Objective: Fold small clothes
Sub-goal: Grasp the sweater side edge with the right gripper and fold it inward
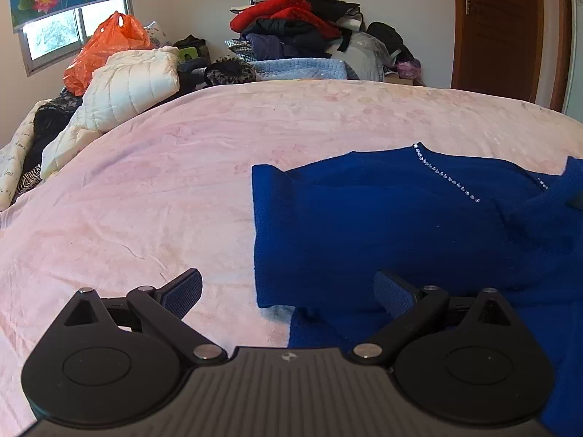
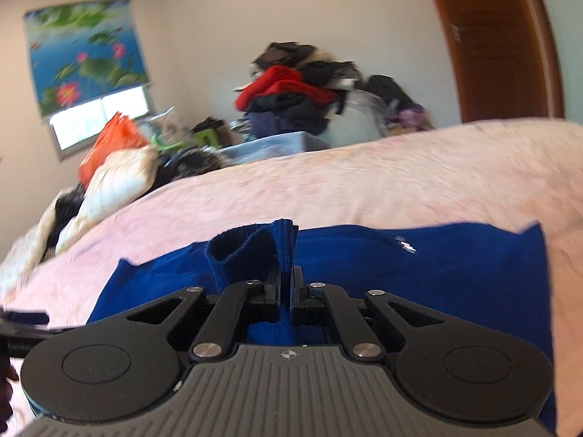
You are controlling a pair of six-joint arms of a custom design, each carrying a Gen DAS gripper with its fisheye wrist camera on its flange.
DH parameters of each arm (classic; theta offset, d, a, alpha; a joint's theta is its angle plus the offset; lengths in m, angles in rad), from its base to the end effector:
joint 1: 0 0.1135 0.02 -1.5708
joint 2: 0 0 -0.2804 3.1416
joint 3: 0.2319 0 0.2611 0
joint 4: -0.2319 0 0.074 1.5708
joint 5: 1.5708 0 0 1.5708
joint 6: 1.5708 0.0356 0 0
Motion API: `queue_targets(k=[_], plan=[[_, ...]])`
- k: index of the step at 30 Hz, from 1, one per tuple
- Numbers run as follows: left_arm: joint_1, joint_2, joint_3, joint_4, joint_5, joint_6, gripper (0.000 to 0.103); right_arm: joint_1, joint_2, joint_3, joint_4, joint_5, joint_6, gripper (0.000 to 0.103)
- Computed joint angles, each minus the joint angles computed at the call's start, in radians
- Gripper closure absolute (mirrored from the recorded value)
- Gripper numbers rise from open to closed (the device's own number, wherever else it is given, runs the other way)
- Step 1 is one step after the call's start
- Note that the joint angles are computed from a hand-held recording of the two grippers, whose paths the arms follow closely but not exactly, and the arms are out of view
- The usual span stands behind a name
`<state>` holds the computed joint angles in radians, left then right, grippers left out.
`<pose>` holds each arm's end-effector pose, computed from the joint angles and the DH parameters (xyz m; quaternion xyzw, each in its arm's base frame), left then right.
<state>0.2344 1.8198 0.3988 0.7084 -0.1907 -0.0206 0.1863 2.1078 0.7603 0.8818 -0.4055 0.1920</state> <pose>0.2599 0.0690 0.0717 -0.1544 0.8928 0.1303 0.4026 0.3645 0.0830 0.0720 -0.1033 0.8341 0.2650 0.4727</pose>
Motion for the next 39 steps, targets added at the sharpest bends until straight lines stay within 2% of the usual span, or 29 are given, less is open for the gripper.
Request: queue_targets(k=[6, 9, 11, 12, 14, 15, 16, 18, 20, 21, 22, 25, 33, 39], plan=[[-0.041, 0.004, 0.016, -0.026, -0.022, -0.019, 0.002, -0.116, 0.079, 0.029, -0.004, -0.048, 0.158, 0.099], [-0.062, 0.009, 0.018, -0.024, -0.034, -0.017, 0.002, -0.141, 0.118, 0.061, -0.062, -0.088, 0.195, 0.098], [-0.079, 0.014, 0.022, -0.028, -0.045, -0.015, 0.002, -0.151, 0.142, 0.091, -0.101, -0.123, 0.223, 0.083], [-0.085, 0.014, 0.022, -0.026, -0.05, -0.012, 0.002, -0.153, 0.149, 0.092, -0.093, -0.14, 0.239, 0.082], [-0.1, 0.016, 0.019, -0.015, -0.066, -0.006, 0.002, -0.157, 0.162, 0.104, -0.082, -0.181, 0.27, 0.07], [-0.107, 0.017, 0.018, -0.011, -0.074, -0.005, 0.002, -0.16, 0.164, 0.109, -0.077, -0.203, 0.288, 0.06], [-0.113, 0.017, 0.02, -0.011, -0.081, -0.004, 0.002, -0.154, 0.163, 0.114, -0.072, -0.202, 0.31, 0.056], [-0.124, 0.017, 0.026, -0.021, -0.086, -0.01, 0.002, -0.139, 0.168, 0.136, -0.078, -0.184, 0.335, 0.054], [-0.135, 0.014, 0.029, -0.025, -0.088, -0.014, 0.002, -0.134, 0.175, 0.159, -0.092, -0.165, 0.342, 0.068], [-0.141, 0.013, 0.031, -0.024, -0.093, -0.013, 0.002, -0.129, 0.176, 0.167, -0.101, -0.15, 0.344, 0.085], [-0.149, 0.013, 0.033, -0.025, -0.101, -0.013, 0.002, -0.132, 0.181, 0.174, -0.1, -0.153, 0.349, 0.09], [-0.166, 0.015, 0.04, -0.027, -0.12, -0.013, 0.002, -0.142, 0.169, 0.166, -0.074, -0.147, 0.338, 0.09], [-0.184, 0.021, 0.052, -0.038, -0.124, -0.019, 0.002, -0.168, 0.1, 0.121, -0.048, -0.042, 0.216, 0.09], [-0.184, 0.035, 0.055, -0.042, -0.127, -0.017, 0.002, -0.201, 0.131, 0.125, -0.051, -0.015, 0.208, 0.09]])
